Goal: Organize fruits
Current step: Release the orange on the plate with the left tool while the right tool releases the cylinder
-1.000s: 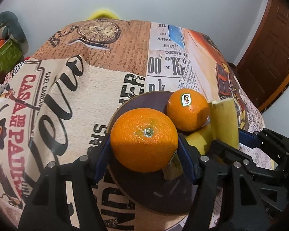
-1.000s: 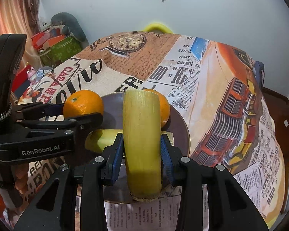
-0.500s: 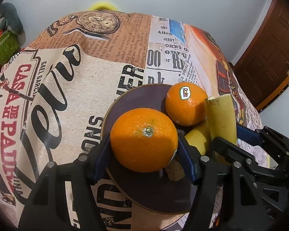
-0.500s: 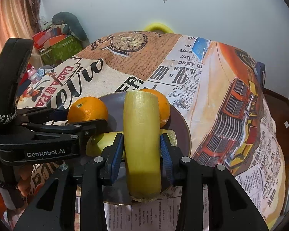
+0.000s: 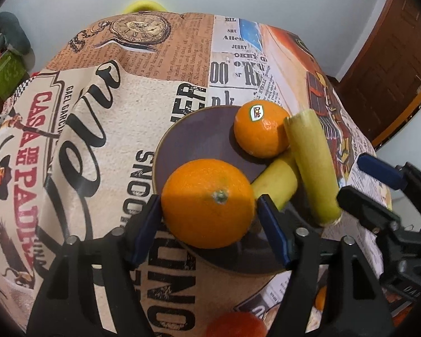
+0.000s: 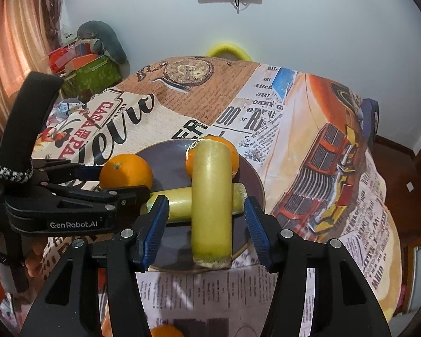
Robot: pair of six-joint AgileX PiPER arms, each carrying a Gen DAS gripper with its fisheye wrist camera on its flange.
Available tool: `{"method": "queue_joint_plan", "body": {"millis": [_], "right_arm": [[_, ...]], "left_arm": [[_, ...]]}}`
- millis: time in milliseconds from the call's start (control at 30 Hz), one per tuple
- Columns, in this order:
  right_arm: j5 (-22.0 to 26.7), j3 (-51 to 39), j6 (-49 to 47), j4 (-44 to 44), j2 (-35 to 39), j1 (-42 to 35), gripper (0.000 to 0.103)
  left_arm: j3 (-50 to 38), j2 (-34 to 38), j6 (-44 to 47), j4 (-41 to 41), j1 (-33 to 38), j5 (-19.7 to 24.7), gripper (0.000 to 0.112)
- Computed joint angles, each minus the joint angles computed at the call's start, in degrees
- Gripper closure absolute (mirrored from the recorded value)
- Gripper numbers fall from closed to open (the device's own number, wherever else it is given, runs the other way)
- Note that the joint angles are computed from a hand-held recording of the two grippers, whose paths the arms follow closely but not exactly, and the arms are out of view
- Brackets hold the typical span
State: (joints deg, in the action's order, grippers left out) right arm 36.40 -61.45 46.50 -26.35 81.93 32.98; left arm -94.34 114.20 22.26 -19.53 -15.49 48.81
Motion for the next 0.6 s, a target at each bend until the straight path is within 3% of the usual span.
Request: {"method": "queue_joint_plan", "body": {"millis": [133, 400, 600], "right_arm": [[1.7, -0.2, 1.4, -1.4, -1.1, 1.4, 0.051], [5.5, -0.1, 5.7, -4.8, -3.2, 5.1, 0.051], [9.2, 0.4, 10.0, -6.4, -5.4, 9.1, 0.051]], "left_arm": [[3.1, -2.4, 1.6, -0.9, 0.8, -1.9, 0.03], [9.7, -9.0, 5.6, -3.7, 3.0, -3.4, 0.03], [18.0, -17.9, 11.4, -7.0, 5.1, -5.8, 0.03]]}}
